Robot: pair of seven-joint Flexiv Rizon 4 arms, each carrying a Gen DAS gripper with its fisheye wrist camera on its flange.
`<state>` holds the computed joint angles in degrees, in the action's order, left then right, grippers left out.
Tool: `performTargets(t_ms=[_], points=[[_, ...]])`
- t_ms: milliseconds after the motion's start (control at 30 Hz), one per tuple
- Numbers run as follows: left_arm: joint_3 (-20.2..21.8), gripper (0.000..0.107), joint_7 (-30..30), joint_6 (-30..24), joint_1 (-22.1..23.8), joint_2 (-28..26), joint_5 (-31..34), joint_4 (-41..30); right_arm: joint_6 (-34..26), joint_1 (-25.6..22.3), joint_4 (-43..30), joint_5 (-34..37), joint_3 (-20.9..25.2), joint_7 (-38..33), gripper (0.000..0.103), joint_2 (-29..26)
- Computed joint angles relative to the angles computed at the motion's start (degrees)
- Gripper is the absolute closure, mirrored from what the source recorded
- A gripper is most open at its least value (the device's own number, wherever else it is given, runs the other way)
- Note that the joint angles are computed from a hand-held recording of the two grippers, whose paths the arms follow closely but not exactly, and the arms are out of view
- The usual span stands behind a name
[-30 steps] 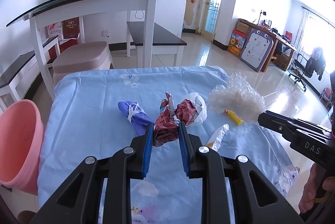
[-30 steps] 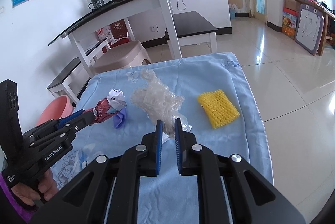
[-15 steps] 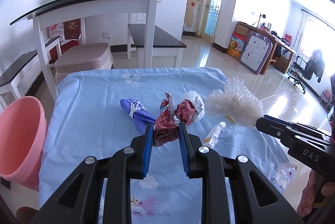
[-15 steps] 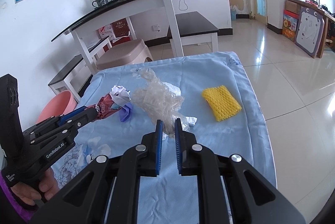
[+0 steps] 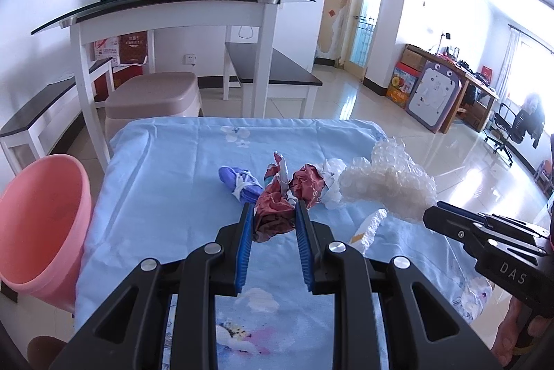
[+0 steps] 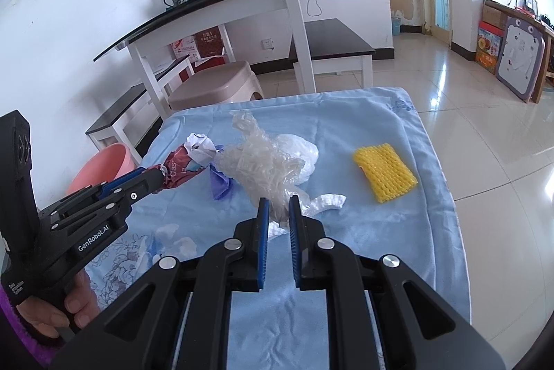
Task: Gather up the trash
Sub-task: 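Carry the wrapper and clear glove over the pink bucket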
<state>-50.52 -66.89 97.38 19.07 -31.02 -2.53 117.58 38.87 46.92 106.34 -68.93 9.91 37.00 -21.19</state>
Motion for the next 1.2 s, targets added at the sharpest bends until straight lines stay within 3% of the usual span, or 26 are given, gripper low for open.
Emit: performTargets(t_ms=[467, 700, 1200], points=[[1.1, 0.084, -4.8, 2.5, 3.8, 1.7, 1.0, 1.1, 4.8, 0.6, -8.1, -0.2, -2.9, -8.0, 0.091, -5.2], [2.1, 0.084, -7.4, 3.2, 6.1, 1.8, 1.4, 0.8, 8.4, 1.6, -15.5, 1.2, -5.6, -14.8, 0.091, -10.0], [8.2, 0.084, -12.6, 4.6, 9.0, 1.7, 1.1, -0.8, 14.7, 5.5, -37.8, 13.8, -11.4, -36.1, 0.091, -24.5]])
